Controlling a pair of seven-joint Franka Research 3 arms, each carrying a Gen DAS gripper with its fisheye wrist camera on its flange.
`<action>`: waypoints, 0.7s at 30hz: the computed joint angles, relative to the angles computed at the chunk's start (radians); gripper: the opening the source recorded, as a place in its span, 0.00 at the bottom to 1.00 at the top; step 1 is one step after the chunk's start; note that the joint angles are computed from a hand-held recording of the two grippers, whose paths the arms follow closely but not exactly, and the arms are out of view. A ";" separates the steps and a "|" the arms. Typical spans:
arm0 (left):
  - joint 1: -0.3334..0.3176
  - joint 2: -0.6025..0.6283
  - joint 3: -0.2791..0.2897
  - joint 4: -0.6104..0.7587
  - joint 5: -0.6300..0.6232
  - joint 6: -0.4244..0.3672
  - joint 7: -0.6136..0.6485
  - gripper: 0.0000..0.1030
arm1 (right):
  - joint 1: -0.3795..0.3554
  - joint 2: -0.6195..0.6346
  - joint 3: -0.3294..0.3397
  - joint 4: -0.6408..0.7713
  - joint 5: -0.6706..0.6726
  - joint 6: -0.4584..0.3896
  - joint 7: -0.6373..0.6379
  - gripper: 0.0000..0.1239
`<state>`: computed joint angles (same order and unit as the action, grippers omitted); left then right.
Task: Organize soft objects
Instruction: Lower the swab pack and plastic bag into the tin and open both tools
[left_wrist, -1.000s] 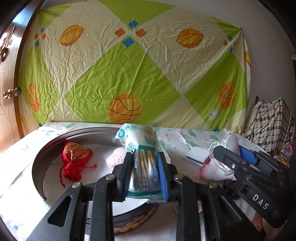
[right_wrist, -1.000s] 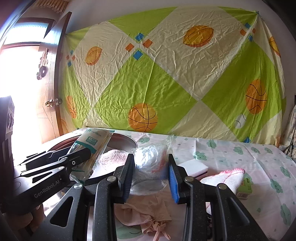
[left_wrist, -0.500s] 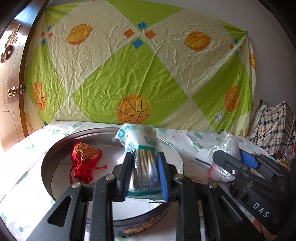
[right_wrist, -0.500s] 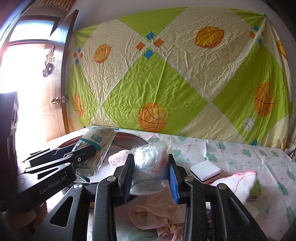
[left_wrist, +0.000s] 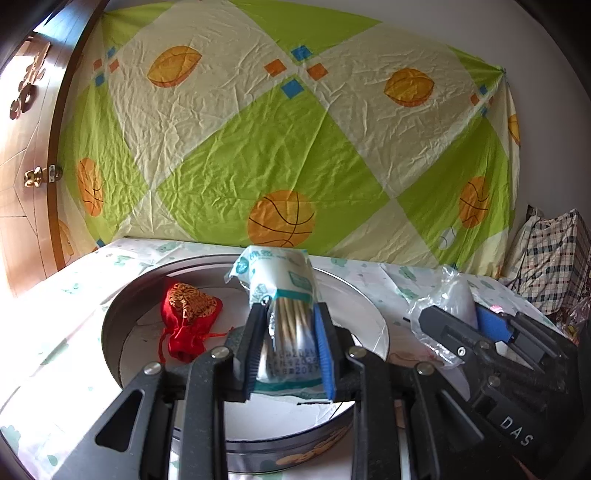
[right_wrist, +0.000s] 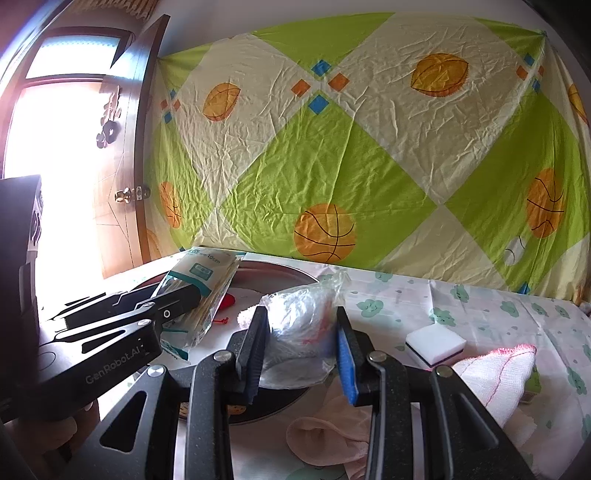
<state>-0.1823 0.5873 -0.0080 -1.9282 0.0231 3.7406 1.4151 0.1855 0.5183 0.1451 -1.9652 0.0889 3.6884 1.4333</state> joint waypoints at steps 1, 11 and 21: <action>0.003 -0.001 -0.001 -0.001 0.002 0.001 -0.002 0.25 | 0.002 0.001 0.000 0.002 0.000 -0.002 -0.001 0.30; 0.012 -0.006 0.002 -0.009 0.001 0.001 -0.006 0.25 | 0.011 0.012 0.005 0.020 -0.008 -0.018 -0.013 0.30; 0.012 -0.010 0.012 -0.015 -0.020 -0.007 0.007 0.25 | 0.010 0.024 0.014 0.044 -0.020 -0.047 -0.020 0.30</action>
<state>-0.1705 0.5769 0.0044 -1.9433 0.0027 3.7336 1.4216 0.1957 0.5418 0.1592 -1.9217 0.0693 3.6417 1.4128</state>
